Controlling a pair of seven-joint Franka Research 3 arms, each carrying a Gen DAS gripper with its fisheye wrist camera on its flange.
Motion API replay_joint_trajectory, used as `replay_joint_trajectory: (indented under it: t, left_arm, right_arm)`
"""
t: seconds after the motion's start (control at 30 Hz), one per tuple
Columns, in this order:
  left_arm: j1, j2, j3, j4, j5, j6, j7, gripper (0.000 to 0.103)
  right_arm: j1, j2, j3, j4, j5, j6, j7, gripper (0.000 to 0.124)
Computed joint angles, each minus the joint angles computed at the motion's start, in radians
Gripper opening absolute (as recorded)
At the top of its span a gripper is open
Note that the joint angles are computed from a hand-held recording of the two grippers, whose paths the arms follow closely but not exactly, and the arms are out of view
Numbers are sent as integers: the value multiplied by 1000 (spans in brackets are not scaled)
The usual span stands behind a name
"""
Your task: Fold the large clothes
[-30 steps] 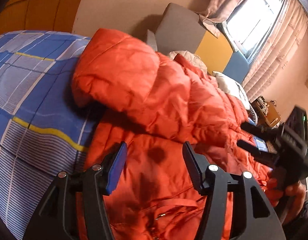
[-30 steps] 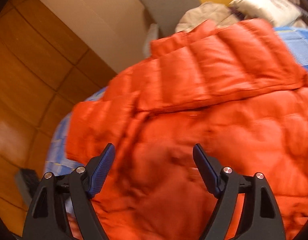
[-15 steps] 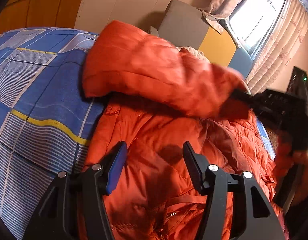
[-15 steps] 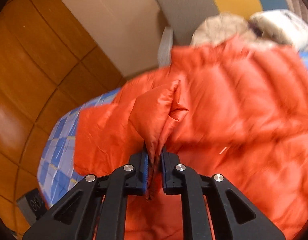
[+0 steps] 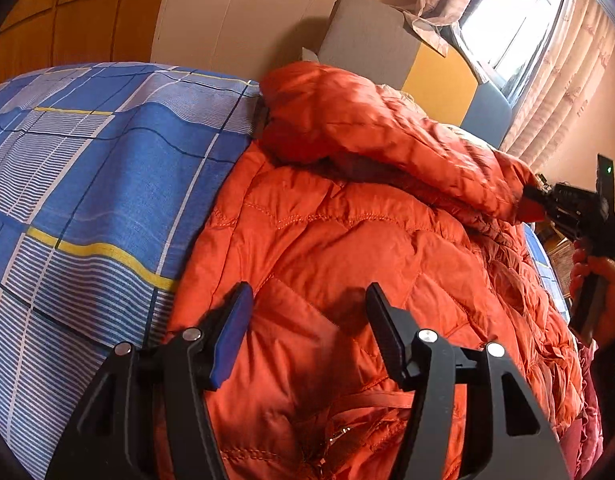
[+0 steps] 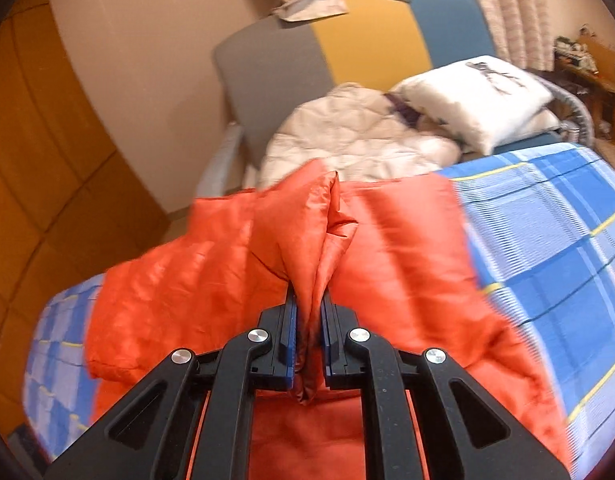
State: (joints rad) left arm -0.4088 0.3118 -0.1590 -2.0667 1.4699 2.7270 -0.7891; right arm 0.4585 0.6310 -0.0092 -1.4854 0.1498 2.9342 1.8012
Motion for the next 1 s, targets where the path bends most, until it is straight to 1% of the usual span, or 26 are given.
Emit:
replay_joint_trajectory:
  t: [0.1,0.17,0.2,0.27,0.37,0.4,0.43,0.47,0.5,0.53,0.57,0.6,0.63,0.7,0.8,0.93,1.0]
  left_arm:
    - [4,0,-5,3,-49,-1,55,58]
    - [3,-4,-5,2,-77,-3,86,59]
    - [5,-8,-4,0,-94,3,97,59]
    - [3,-25,2,-7,-89,7,84,59]
    - [5,-58,4,-11,-78,-8,77,60]
    - [7,-71,5,-7,-69,-19,74,62]
    - [11,-78,5,-2,-55,-28,71,63]
    - [15,-83,4,5,-39,-33,70,64]
    - [22,-83,2,17,-40,-43,86,64]
    - [28,-81,0,27,-45,-47,103,64]
    - [36,-73,1,45,-48,-45,123,64]
    - [41,-65,3,62,-48,-44,138,64]
    - [44,-57,3,78,-56,-49,156,64]
    - [48,-32,11,116,-57,-40,175,64]
    - [50,15,20,177,-88,-28,220,64]
    - [39,75,44,248,-143,-7,297,64]
    - [38,105,60,286,-161,26,338,64]
  right_arm:
    - [28,25,-67,16,-35,-32,52,9]
    - [20,31,-68,9,-43,-44,64,9]
    - [19,49,-72,32,-51,-64,72,9]
    - [14,68,-71,53,-62,-88,81,9]
    - [0,63,-57,41,-62,-87,89,11]
    - [-6,56,-49,35,-55,-90,92,15]
    - [3,42,-61,18,-63,-79,107,23]
    - [24,31,-88,3,-82,-67,130,30]
    - [33,21,-99,-8,-95,-60,142,42]
    - [36,13,-103,-17,-103,-49,149,47]
    - [48,-5,-114,-41,-118,-20,159,47]
    - [70,-20,-139,-62,-139,6,177,47]
    - [78,-31,-144,-74,-148,21,182,47]
    - [43,-39,-91,-75,-132,27,143,47]
    - [24,-25,-51,-42,-122,3,88,47]
    - [29,21,-48,32,-123,-54,58,47]
    - [34,52,-56,80,-128,-90,57,47]
